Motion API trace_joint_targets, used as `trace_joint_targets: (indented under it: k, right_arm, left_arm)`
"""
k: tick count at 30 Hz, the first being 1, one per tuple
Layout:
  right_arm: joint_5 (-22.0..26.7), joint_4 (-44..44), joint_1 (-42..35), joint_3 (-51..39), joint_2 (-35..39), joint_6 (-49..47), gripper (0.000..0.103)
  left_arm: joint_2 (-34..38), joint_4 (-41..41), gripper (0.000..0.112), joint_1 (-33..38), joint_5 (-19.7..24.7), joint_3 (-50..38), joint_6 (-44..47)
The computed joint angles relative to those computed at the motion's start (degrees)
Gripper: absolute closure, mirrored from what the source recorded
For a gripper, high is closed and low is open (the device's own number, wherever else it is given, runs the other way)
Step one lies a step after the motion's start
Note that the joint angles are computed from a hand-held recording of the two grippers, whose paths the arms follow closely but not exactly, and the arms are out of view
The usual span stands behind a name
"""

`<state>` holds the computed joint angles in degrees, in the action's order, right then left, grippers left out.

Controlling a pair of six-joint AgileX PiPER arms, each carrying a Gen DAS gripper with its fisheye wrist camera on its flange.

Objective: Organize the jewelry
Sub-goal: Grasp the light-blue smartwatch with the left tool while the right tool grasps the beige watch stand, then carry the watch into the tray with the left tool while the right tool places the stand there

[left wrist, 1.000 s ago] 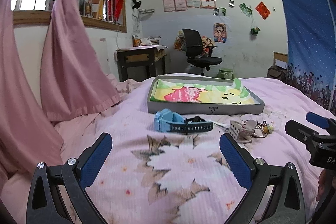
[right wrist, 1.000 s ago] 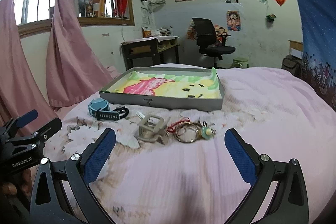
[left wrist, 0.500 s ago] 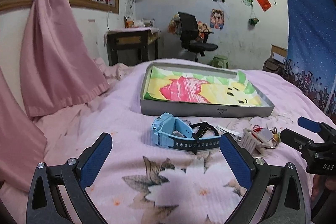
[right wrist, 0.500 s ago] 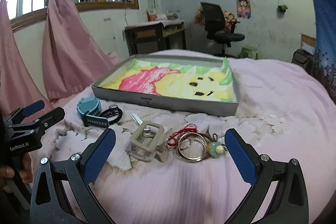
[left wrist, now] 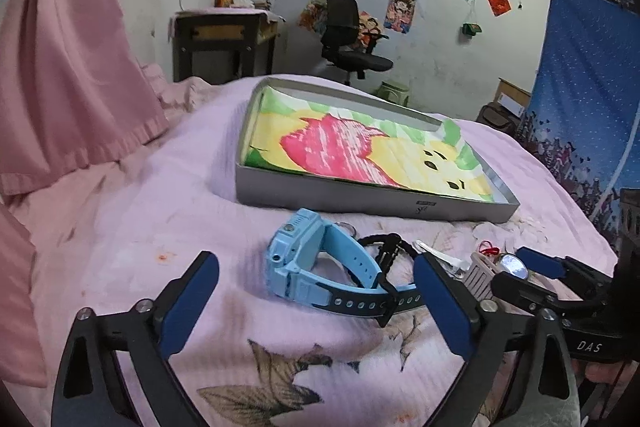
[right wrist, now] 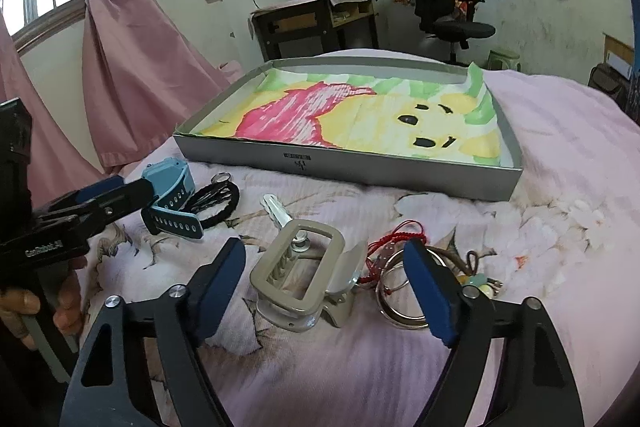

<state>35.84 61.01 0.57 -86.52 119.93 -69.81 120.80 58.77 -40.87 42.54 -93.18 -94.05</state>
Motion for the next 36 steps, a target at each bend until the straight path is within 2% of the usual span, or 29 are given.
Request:
trace_joint_targets:
  k: [3, 7, 13, 18, 26, 36]
  right_arm:
    - [1.41, -0.88, 0.12, -1.32, 0.91, 0.95, 0.034]
    - [2.64, -2.37, 0.45, -2.46, 1.86, 1.62, 0.04]
    - [3.21, -2.86, 0.42, -3.01, 2.53, 2.58, 0.053]
    - [2.45, -1.75, 0.5, -2.24, 2.27, 1.23, 0.053]
    - [1.33, 1.13, 0.53, -0.03, 1.24, -2.51, 0.053]
    - [1.57, 7.97, -0.17, 3.33, -1.04, -10.85, 0.053]
  left_arm:
    - [0.86, -2.21, 0.02, 0.75, -1.58, -1.24, 2.6]
    - [1.73, -5.97, 0.031, 2.13, -4.44, -2.39, 6.0]
    - [1.1, -4.89, 0.046, 2.86, -6.9, -0.17, 1.99]
    - [0.38, -3.02, 0.058, 2.84, -7.69, 1.76, -2.08]
    - [0.35, -2.61, 0.078, 1.98, -5.99, 1.81, -1.66]
    - [-0.49, 2.02, 0.082, -0.22, -3.57, 3.18, -6.44]
